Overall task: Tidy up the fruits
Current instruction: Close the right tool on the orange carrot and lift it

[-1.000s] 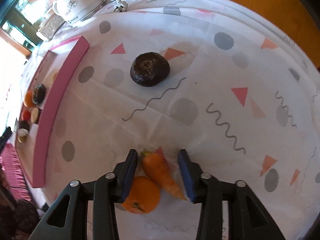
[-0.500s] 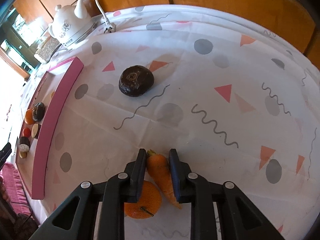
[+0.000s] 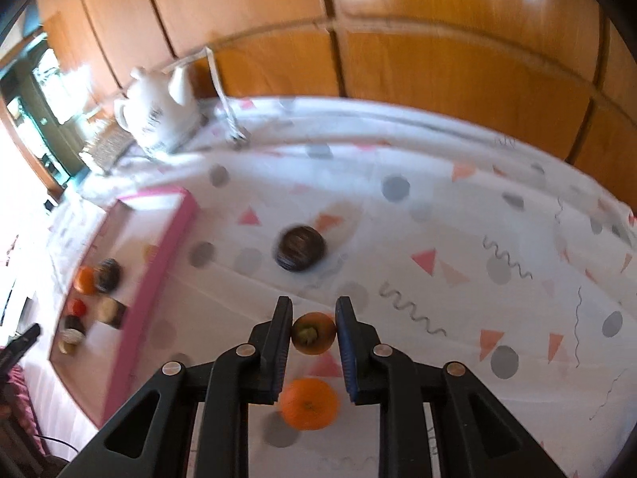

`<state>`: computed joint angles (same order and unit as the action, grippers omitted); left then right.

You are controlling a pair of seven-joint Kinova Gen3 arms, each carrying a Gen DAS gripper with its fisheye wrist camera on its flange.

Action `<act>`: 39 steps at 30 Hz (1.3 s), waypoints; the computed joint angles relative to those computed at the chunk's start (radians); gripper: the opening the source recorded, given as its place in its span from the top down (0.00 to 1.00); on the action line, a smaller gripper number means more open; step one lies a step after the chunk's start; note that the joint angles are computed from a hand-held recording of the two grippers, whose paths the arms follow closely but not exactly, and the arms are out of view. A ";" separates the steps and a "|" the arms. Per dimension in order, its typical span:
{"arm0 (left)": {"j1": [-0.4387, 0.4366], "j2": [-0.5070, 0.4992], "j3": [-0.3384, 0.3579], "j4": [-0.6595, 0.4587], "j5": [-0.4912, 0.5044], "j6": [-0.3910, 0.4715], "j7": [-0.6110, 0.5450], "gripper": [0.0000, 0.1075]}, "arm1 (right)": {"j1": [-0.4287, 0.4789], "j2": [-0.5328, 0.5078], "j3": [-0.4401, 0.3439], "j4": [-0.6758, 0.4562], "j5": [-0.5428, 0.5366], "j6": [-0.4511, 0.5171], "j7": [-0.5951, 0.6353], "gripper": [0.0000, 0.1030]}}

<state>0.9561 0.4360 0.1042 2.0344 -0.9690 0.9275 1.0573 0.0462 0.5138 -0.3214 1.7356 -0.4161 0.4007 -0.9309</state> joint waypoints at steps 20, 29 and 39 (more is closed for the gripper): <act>0.001 -0.005 0.000 0.025 -0.009 -0.015 0.054 0.42 | -0.147 0.025 -0.094 -0.003 -0.258 0.244 0.254 0.79; -0.003 -0.015 0.005 0.060 -0.041 -0.036 0.113 0.42 | -0.130 -0.006 0.001 0.011 -0.206 0.296 0.274 0.76; 0.001 -0.012 0.010 0.043 -0.032 -0.017 0.094 0.37 | -0.247 -0.020 0.096 0.072 0.050 0.302 0.250 0.65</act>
